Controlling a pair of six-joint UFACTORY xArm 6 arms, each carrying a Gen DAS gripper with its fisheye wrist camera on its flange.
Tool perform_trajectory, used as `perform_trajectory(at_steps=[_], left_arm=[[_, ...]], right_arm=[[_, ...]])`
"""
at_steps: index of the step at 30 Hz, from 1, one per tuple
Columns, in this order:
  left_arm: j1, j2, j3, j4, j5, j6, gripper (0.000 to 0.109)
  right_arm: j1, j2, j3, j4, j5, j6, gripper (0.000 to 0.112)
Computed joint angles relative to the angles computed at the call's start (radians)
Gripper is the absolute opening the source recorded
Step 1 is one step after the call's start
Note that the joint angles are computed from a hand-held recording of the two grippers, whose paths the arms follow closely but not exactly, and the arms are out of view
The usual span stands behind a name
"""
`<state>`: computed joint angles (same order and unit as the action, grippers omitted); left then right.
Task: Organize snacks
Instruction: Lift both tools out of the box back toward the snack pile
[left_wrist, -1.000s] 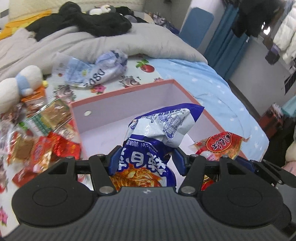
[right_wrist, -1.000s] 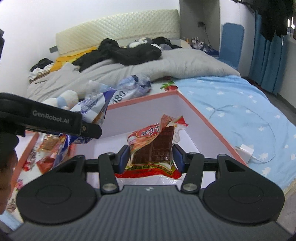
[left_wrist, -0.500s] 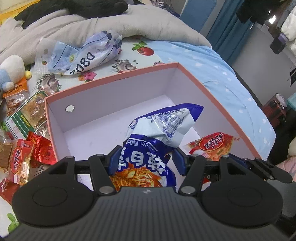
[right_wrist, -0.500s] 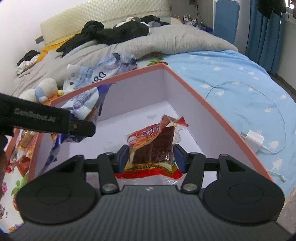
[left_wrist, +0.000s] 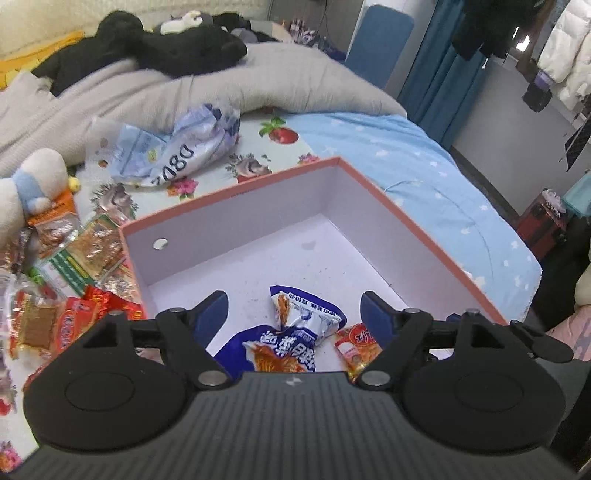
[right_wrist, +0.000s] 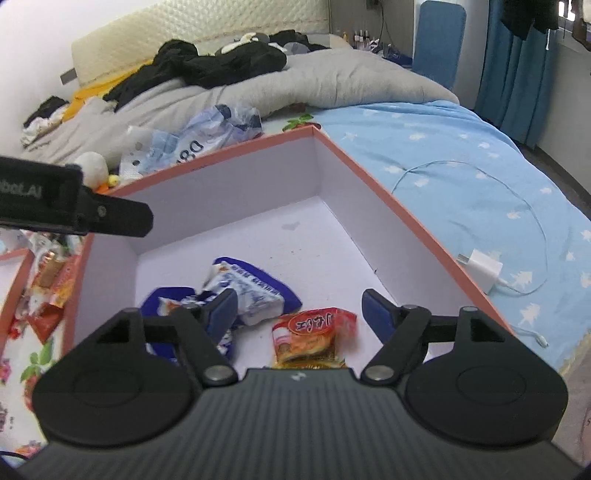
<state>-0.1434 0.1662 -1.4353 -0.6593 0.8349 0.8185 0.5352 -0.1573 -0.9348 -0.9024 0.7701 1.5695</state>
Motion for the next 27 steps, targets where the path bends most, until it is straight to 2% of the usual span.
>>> perform_trajectory(at_steps=[6, 15, 22, 27], left_arm=[[0.056, -0.151, 0.116, -0.058, 0.018, 0.069, 0.082], [0.19, -0.382, 0.274, -0.15, 0.103, 0.167, 0.082], [0.324, -0.519, 0.364, -0.212, 0.198, 0.241, 0.082], [0.454, -0.585, 0.402, -0.271, 0.29, 0.325, 0.082]], right_arm=[[0.096, -0.063, 0.004, -0.046, 0.078, 0.088, 0.076], [0.253, -0.112, -0.02, -0.108, 0.203, 0.186, 0.076], [0.366, -0.108, -0.055, -0.145, 0.283, 0.215, 0.076], [0.428, -0.099, -0.069, -0.184, 0.292, 0.236, 0.079]])
